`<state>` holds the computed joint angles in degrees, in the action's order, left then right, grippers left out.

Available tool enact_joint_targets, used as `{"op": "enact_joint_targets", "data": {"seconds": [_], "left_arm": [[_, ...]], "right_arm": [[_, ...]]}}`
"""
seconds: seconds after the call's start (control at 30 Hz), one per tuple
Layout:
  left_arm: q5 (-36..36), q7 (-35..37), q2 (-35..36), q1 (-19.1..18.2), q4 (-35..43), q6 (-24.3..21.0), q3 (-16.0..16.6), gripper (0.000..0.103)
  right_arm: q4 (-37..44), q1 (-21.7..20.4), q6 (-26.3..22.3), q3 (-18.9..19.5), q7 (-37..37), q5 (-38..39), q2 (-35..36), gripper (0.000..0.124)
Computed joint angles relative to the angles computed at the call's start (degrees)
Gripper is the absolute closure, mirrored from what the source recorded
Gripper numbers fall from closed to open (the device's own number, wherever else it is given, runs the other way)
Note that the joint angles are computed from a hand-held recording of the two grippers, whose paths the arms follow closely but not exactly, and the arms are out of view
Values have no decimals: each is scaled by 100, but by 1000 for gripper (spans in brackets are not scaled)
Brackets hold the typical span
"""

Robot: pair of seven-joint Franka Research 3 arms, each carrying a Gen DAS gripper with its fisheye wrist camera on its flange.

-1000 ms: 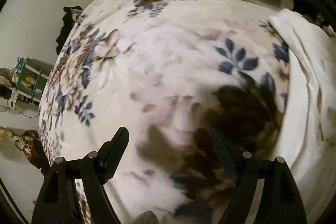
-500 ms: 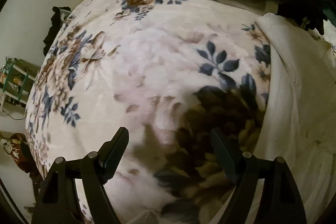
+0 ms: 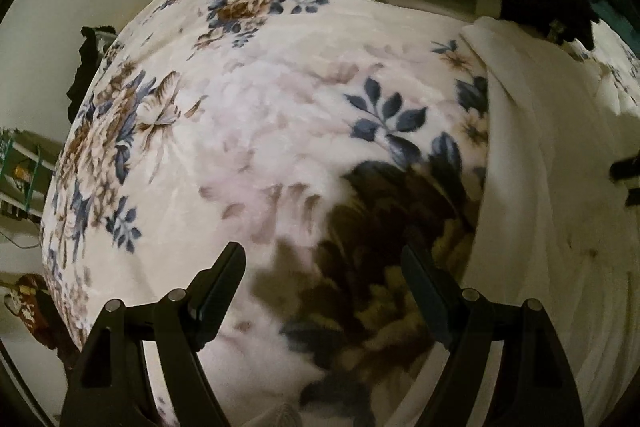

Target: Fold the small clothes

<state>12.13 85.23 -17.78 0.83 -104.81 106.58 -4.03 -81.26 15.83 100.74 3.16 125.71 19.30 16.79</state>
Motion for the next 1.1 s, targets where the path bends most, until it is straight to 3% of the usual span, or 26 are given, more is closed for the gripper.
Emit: {"op": "enact_joint_targets", "data": {"seconds": [0.1, 0.17, 0.37, 0.5, 0.6, 0.73, 0.77, 0.8, 0.87, 0.97, 1.1], "left_arm": [[-105, 44, -234, -70, 9, -213, -26, 24], [-271, 56, -424, -177, 14, -484, -67, 24], [-1047, -425, -1232, -860, -172, -1723, -474, 24], [-2054, -1647, -1518, -1491, -247, -2654, -890, 24], [-3100, -2694, -1636, -1936, -531, -2684, -1100, 24], [-3779, -3328, -1452, -2513, -936, -2168, -1504, 26], [-3680, -3427, -1327, -2610, -933, -2109, -1637, 52], [-3456, -3581, -1195, -2671, -899, -2101, -1800, 86], [-3122, -3892, -1180, -2733, -871, -2077, -1885, 99], [-2757, -4184, -1491, -2817, -869, -1940, -1776, 101], [-2256, -4269, -1748, -2890, -549, -2198, -1506, 101]], "right_arm": [[-695, -246, 331, -51, -230, 562, -782, 63], [-1037, -383, 207, -142, -337, 617, -1350, 63], [-2485, -903, -815, -583, -896, 525, -3223, 63], [-3368, -1357, -1435, -853, -1458, 223, -4043, 63], [-3662, -1720, -1816, -1076, -1997, -68, -4322, 63], [-3914, -2056, -1868, -1098, -2469, -235, -4367, 63], [-3948, -2115, -1855, -1117, -2573, -236, -4341, 63], [-3962, -2154, -1813, -1118, -2661, -212, -4267, 63], [-3929, -2208, -1780, -1121, -2849, -175, -4102, 63], [-3758, -2173, -1641, -1090, -3081, 75, -3753, 63], [-3247, -2004, -1303, -1032, -3391, 685, -3045, 63]]}}
